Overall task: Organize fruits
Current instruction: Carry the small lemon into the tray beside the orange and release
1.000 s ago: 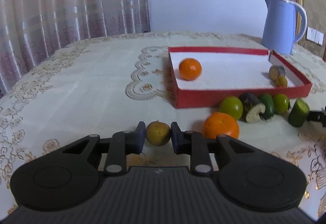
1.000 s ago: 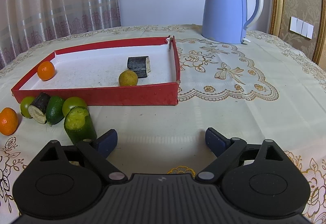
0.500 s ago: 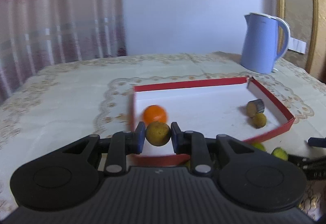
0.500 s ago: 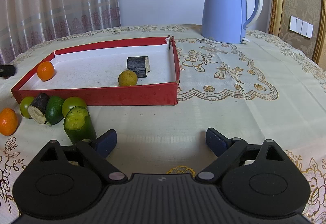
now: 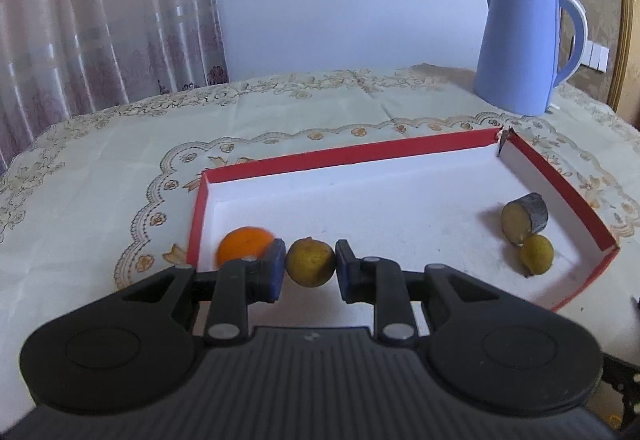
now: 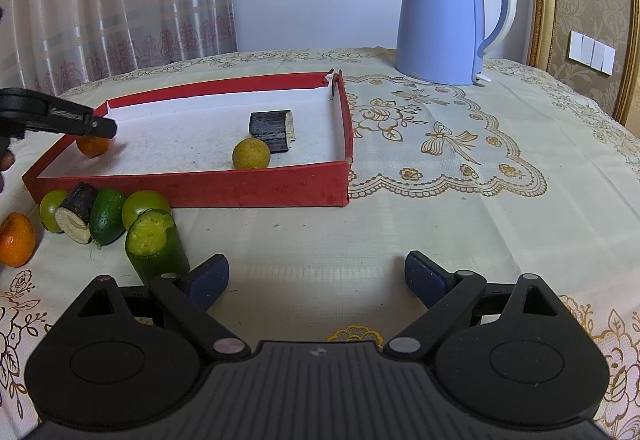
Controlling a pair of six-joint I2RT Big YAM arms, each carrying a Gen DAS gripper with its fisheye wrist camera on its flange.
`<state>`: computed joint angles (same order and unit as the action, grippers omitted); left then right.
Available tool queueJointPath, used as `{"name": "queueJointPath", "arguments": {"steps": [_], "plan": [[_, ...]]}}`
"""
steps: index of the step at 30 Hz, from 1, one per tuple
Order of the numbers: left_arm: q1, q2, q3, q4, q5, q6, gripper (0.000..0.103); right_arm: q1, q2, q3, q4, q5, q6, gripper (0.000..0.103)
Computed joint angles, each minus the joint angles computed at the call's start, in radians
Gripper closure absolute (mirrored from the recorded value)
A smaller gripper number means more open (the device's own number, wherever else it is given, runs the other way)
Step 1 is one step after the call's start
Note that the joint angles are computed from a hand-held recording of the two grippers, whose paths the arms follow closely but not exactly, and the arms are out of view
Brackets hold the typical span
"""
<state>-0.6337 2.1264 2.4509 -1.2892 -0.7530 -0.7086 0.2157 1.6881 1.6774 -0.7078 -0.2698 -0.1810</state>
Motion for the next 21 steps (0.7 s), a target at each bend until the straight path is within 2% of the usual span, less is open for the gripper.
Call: {"name": "queueJointPath", "arguments": {"steps": [5, 9, 11, 15, 17, 21], "plan": [[0.020, 0.078, 0.124, -0.094, 0.043, -0.018, 0.079, 0.000, 0.000, 0.001, -0.001, 0.000, 0.000, 0.007], [0.016, 0.026, 0.037, -0.027, 0.025, -0.007, 0.075, -0.001, 0.001, 0.000, 0.001, -0.002, 0.001, 0.007], [0.008, 0.004, 0.002, 0.001, 0.008, -0.004, 0.064, -0.001, 0.001, 0.000, 0.000, -0.002, 0.001, 0.007], [-0.014, -0.052, -0.085, 0.043, -0.036, -0.005, 0.055, -0.001, 0.000, -0.002, 0.002, -0.004, 0.003, 0.007], [-0.030, -0.098, -0.156, 0.074, -0.079, -0.016, 0.050, -0.001, 0.000, -0.003, 0.003, -0.004, 0.004, 0.007], [-0.060, -0.219, -0.342, 0.183, -0.127, -0.048, 0.041, -0.001, 0.000, -0.002, 0.002, -0.005, 0.004, 0.007]]}}
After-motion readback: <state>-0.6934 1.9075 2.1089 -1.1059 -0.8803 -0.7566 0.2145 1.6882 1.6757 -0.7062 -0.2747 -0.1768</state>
